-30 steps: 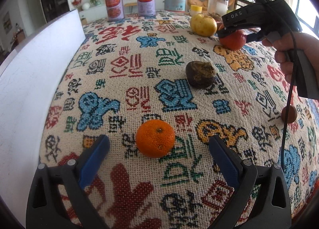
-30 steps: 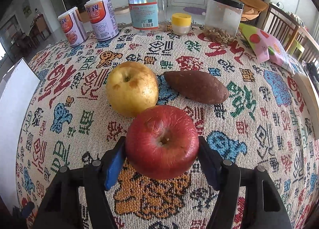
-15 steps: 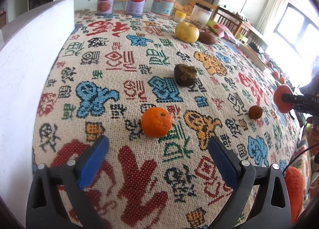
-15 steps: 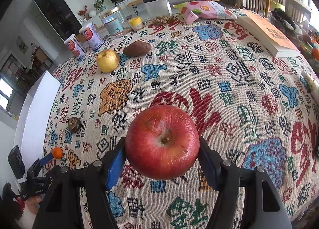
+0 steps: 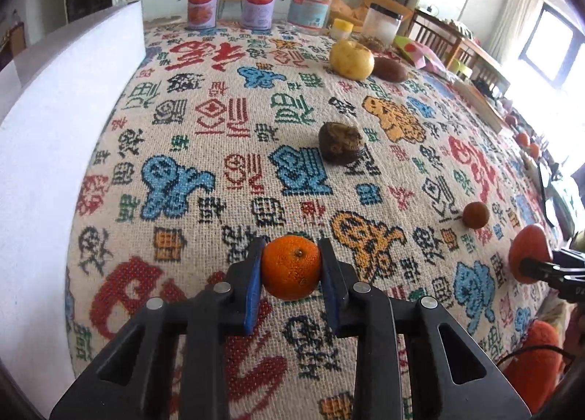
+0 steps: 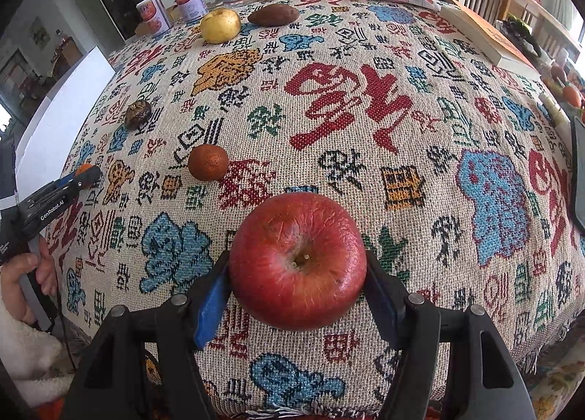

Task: Organize fruits
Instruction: 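Grasp the mandarin with the left gripper while the right gripper grasps the red apple, then carry the mandarin and red apple over the white box and open both grippers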

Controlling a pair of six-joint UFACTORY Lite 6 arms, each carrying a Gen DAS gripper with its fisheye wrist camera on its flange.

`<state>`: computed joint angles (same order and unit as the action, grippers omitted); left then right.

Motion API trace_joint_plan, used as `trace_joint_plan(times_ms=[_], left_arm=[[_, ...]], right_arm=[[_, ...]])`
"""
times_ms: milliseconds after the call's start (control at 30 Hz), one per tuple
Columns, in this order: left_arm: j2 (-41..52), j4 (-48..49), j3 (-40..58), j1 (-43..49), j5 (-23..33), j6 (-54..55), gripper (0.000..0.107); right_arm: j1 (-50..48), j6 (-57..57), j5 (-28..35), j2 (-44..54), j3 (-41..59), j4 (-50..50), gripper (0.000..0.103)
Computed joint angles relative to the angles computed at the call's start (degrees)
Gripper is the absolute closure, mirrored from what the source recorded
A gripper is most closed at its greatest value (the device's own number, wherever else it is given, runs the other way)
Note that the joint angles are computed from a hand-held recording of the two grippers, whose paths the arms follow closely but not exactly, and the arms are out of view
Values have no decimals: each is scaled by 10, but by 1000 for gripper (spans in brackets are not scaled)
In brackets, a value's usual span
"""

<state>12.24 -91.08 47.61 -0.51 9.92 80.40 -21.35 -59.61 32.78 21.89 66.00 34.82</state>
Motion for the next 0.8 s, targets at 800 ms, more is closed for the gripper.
trace_joint_plan(times_ms=[800], left_arm=[[117,587,302,494,242,-518,72]], right_arm=[[703,302,41,229,456,-68,36]])
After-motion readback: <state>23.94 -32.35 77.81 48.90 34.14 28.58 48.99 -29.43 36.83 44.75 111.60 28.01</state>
